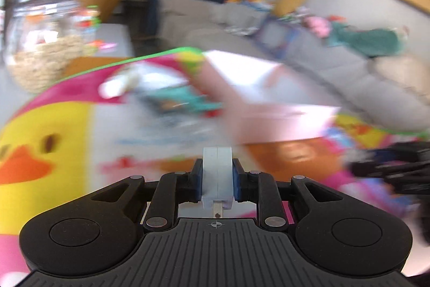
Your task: Organize rigid objects
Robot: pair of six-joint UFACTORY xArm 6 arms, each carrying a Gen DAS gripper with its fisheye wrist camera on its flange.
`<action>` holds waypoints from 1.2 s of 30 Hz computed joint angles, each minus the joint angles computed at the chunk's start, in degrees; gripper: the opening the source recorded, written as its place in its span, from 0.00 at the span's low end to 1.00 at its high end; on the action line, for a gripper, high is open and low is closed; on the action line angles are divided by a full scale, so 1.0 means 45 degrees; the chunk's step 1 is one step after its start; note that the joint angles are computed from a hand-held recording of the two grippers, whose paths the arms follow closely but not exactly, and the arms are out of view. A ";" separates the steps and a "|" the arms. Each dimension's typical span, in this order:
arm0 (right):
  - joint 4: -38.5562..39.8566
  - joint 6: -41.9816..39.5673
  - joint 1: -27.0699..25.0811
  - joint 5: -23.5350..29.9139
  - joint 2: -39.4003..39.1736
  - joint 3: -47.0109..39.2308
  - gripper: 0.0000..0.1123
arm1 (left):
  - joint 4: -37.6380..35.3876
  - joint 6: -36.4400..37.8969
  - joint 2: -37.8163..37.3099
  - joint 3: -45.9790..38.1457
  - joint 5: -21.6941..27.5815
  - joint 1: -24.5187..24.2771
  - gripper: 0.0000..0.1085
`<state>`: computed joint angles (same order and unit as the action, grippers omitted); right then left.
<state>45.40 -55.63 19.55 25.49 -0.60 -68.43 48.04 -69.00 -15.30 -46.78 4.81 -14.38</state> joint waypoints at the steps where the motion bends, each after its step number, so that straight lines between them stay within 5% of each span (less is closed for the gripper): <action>1: 0.0098 -0.0033 -0.0065 -0.0090 -0.0079 0.0038 0.36 | 0.0017 0.0277 0.0260 -0.0538 -0.0210 -0.0182 0.22; 6: 0.0791 -0.0328 -0.0123 -0.0551 -0.0258 0.0050 0.36 | 0.2611 -0.0484 0.2724 -0.5216 -0.0570 -0.0302 0.22; 10: 0.1104 -0.0341 -0.0149 -0.0605 -0.0298 0.0050 0.36 | 0.0459 0.2006 0.5257 -0.9132 0.1268 -0.0817 0.24; 12: 0.1072 -0.0280 -0.0180 -0.0709 -0.0247 0.0049 0.36 | 0.0968 0.1221 0.5748 -0.9946 0.1833 -0.0905 0.24; 17: 0.0908 0.0182 -0.0269 -0.0962 0.0296 -0.0548 0.36 | 0.3397 -0.2779 0.4437 -0.7684 0.0335 -0.0036 0.24; 20: 0.1874 -0.0314 -0.0164 -0.1541 0.0903 -0.1627 0.32 | 0.4894 -0.4693 0.3020 -0.5406 0.0418 0.0281 0.24; 24: 0.2417 0.0273 -0.0178 -0.1107 0.2752 -0.4909 0.28 | 0.2557 -0.2938 0.1680 -0.2768 0.1409 0.0211 0.24; 29: -0.0599 0.3367 -0.0142 -0.0533 0.4983 -0.8293 0.28 | 0.2003 -0.2681 0.0655 -0.1139 0.1966 0.0411 0.24; 30: -0.0597 0.3167 -0.0153 -0.0480 0.4970 -0.8261 0.30 | 0.1965 -0.2700 0.0429 -0.0866 0.1934 0.0491 0.24; 32: -0.0602 0.2524 -0.0182 -0.0863 0.4538 -0.7398 0.49 | 0.1971 -0.2861 0.0069 -0.0465 0.1907 0.0583 0.24; 36: -0.0433 0.1733 -0.0609 -0.1816 0.3264 -0.4662 0.58 | 0.1963 -0.3064 0.0120 -0.0467 0.1512 0.0396 0.24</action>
<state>43.45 -47.83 16.82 17.32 14.08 -89.41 56.87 -82.78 -14.76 -48.88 11.61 -12.60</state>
